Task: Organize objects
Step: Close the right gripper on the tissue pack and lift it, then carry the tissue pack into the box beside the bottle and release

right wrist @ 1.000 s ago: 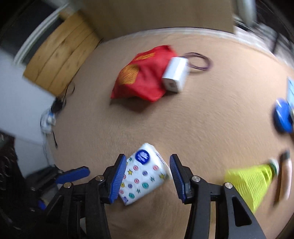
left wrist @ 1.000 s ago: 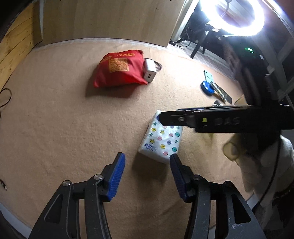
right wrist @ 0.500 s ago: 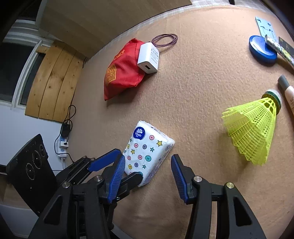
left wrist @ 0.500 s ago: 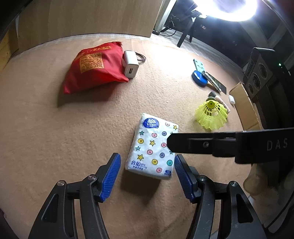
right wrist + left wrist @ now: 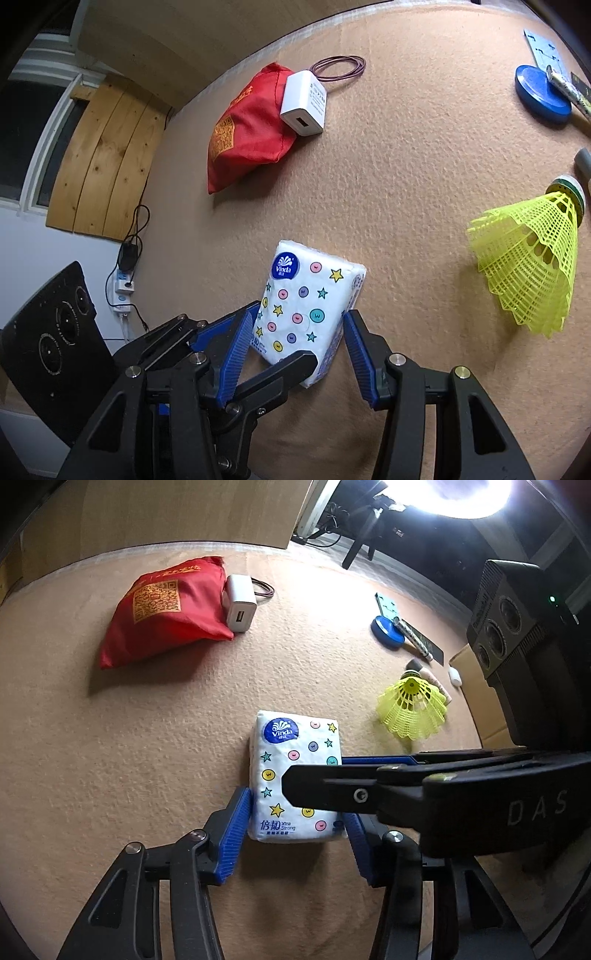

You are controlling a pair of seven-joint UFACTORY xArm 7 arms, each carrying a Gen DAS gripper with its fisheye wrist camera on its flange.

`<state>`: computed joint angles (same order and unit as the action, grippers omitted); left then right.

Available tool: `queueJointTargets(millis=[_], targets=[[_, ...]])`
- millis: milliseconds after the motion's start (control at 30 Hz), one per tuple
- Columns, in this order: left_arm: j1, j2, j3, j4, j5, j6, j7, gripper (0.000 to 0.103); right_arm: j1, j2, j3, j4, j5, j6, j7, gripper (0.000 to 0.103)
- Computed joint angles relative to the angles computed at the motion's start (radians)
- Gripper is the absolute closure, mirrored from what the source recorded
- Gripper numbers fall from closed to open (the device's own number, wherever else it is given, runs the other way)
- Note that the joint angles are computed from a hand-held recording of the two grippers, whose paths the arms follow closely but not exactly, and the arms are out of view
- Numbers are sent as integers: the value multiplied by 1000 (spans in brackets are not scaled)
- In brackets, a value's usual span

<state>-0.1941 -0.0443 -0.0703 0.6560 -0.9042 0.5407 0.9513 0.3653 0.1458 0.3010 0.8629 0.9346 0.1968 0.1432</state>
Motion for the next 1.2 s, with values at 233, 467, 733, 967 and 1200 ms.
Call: queueJointTargets(millis=[233,467,733,967,1200], targets=[[-12,-20,-7,-16,-17,-4,-16,53,15,-25,-8,-34,-55,-13,49,58],[-64,-93,-15,-43,-18,-11,-44,53,42,-150,-41,-148,-84,-44,90,58],[-182,-149,-42,-26,-40,-31,-77,54,29,-416,-70,-370,-295,-62,336,59],[-297,-131,-93,33,-77,-60,-94,54,-82,-755,-14,-570,-492,59,579,58],[-391,-66,-165,122,-90,-81,-132,54,-134,-1156,-47,-733,-630,306,715,59]])
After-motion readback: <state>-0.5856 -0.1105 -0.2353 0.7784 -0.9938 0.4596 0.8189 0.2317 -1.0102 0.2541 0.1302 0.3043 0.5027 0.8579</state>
